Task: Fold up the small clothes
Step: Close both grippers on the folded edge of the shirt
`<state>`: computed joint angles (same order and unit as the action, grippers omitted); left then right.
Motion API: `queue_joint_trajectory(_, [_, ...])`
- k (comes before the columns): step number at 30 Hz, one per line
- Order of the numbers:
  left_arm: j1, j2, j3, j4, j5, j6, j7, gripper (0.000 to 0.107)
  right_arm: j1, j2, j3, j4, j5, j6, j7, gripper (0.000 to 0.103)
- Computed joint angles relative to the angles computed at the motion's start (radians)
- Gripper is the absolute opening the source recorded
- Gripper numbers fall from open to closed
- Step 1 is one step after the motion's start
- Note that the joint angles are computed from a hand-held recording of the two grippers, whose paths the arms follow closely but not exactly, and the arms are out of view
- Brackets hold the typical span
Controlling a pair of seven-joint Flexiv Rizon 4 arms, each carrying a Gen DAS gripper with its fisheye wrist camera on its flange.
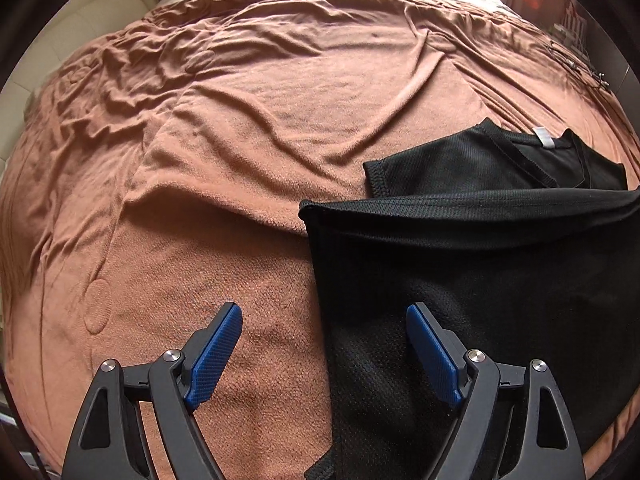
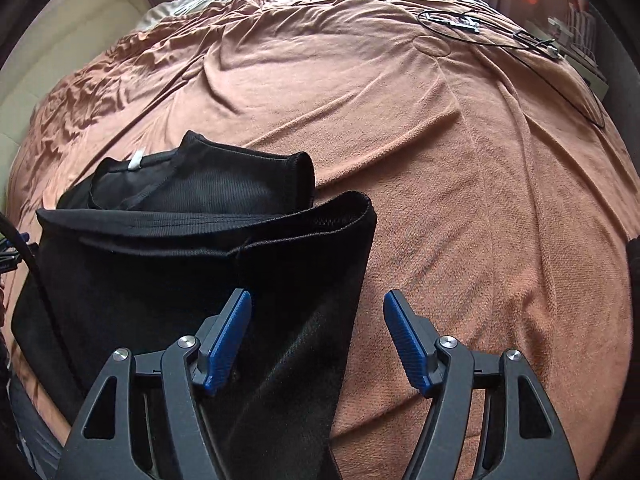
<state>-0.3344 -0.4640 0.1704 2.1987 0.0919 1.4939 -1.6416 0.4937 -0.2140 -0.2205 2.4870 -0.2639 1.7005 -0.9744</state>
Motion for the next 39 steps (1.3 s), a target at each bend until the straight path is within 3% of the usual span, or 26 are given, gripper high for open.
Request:
queue_joint_trajectory(1, [-0.010, -0.010, 0.013, -0.009, 0.006, -0.005, -0.006, 0.085, 0.042, -0.005, -0.044, -0.002, -0.008, -0.009, 0.005, 0.067])
queue_joint_trajectory(4, [0.025, -0.029, -0.016, -0.012, -0.010, 0.013, 0.007, 0.085, 0.058, -0.033, -0.065, -0.026, -0.038, -0.030, 0.025, 0.067])
queue_joint_trajectory(7, [0.030, -0.046, -0.018, -0.029, -0.030, 0.021, 0.013, 0.085, 0.148, -0.063, -0.166, -0.036, -0.065, -0.024, 0.049, 0.067])
queue_joint_trajectory(13, [0.031, -0.090, -0.015, -0.092, -0.061, 0.008, 0.017, 0.085, 0.218, -0.124, -0.233, -0.083, -0.017, -0.017, 0.041, 0.067])
queue_joint_trajectory(19, [0.069, -0.124, -0.050, -0.134, -0.097, 0.022, 0.042, 0.083, 0.374, -0.180, -0.394, -0.118, 0.030, -0.037, 0.067, 0.067])
queue_joint_trajectory(22, [0.103, -0.141, -0.085, -0.146, -0.132, 0.034, 0.052, 0.078, 0.349, -0.201, -0.363, -0.154, 0.056, -0.052, 0.091, 0.064])
queue_joint_trajectory(27, [0.153, -0.145, -0.138, -0.144, -0.188, 0.064, 0.065, 0.066, 0.359, -0.229, -0.380, -0.187, 0.074, -0.054, 0.151, 0.055])
queue_joint_trajectory(33, [0.336, -0.099, -0.328, -0.034, -0.227, 0.155, 0.157, 0.064, 0.448, -0.192, -0.471, -0.149, 0.049, -0.055, 0.177, 0.055])
queue_joint_trajectory(39, [0.532, -0.087, -0.530, 0.062, -0.230, 0.198, 0.213, 0.061, 0.410, -0.114, -0.418, -0.102, 0.054, -0.038, 0.139, 0.055])
